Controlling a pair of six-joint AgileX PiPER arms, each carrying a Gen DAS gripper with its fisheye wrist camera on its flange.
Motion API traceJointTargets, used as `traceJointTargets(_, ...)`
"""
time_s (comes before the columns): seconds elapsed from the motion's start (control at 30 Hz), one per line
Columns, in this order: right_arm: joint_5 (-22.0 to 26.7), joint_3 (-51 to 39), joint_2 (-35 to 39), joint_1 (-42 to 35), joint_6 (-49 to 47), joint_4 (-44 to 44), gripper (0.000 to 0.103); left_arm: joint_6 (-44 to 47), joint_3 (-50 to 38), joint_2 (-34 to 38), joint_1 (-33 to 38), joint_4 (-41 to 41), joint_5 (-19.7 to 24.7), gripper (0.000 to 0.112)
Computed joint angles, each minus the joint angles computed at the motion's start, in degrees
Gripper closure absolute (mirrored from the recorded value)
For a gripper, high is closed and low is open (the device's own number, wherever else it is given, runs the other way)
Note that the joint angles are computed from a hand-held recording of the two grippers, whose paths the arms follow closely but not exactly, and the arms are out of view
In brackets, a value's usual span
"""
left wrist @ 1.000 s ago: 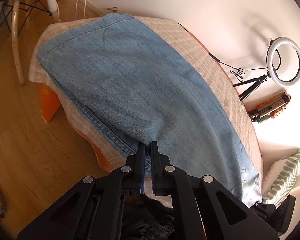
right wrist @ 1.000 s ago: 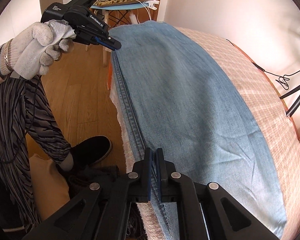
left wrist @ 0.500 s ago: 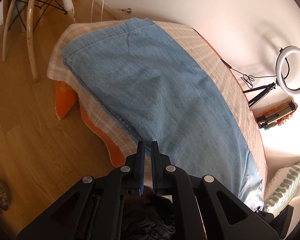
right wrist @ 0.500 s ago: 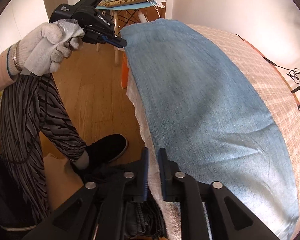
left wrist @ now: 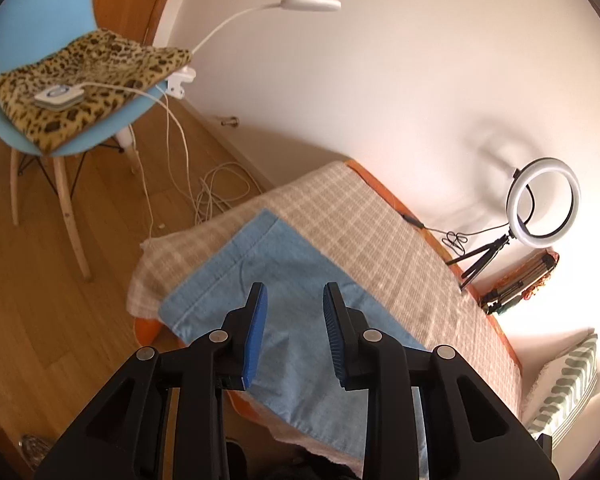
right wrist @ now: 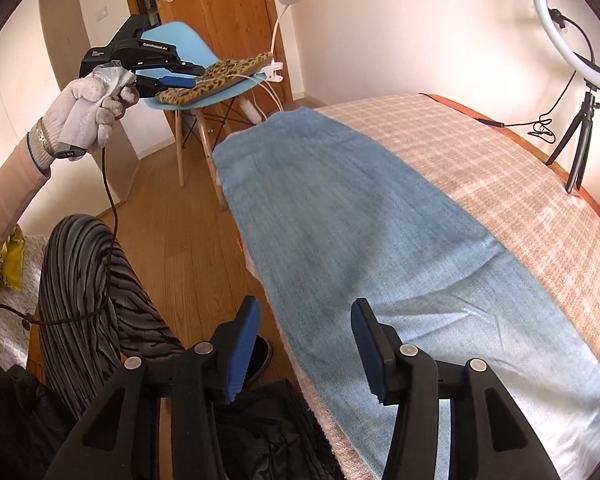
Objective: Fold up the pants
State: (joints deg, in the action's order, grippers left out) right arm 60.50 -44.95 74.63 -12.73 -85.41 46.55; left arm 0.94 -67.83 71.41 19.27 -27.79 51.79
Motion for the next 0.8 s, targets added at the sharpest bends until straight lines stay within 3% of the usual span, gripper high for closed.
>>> traceJointTargets(0.07, 0.97, -1.28, 0.18, -0.42, 1.25, 0.76, 0.051, 3.19, -3.55, 1.30, 4.34, -2.58, 2.40, 0.085)
traceJointTargets(0.17, 0.74, -3.01, 0.69, -0.03, 3.49, 1.13, 0.050, 6.31, -5.17, 2.35, 8.81, -3.54, 2.86, 0.074)
traceJointTargets(0.3, -1.64, -3.97, 1.63, 1.87, 6.41, 0.43, 0.050, 15.82, -0.21, 4.17, 13.90, -8.80, 3.83, 0.063)
traceJointTargets(0.4, -3.88, -4.54, 2.68, 3.68, 8.86, -0.63, 0.050, 22.44, 4.95, 6.67, 16.32, -12.47, 3.05, 0.062)
traceJointTargets(0.5, -6.62, -4.64, 3.23, 6.10, 11.83, -2.28, 0.050, 30.40, 11.59, 9.90, 18.93, -20.19, 2.33, 0.061)
traceJointTargets(0.57, -7.61, -4.64, 3.23, 6.90, 13.43, -3.17, 0.050, 37.16, 16.31, 12.70, 20.96, -26.77, 1.88, 0.052)
traceJointTargets(0.7, -9.49, -4.09, 2.80, 7.94, 16.06, -5.16, 0.049, 50.34, 25.53, 19.81, 24.26, -44.54, 1.78, 0.051)
traceJointTargets(0.8, -10.55, -4.14, 2.92, 8.81, 18.60, -7.38, 0.048, 52.46, 26.44, 24.18, 21.38, -48.95, -1.07, 0.051)
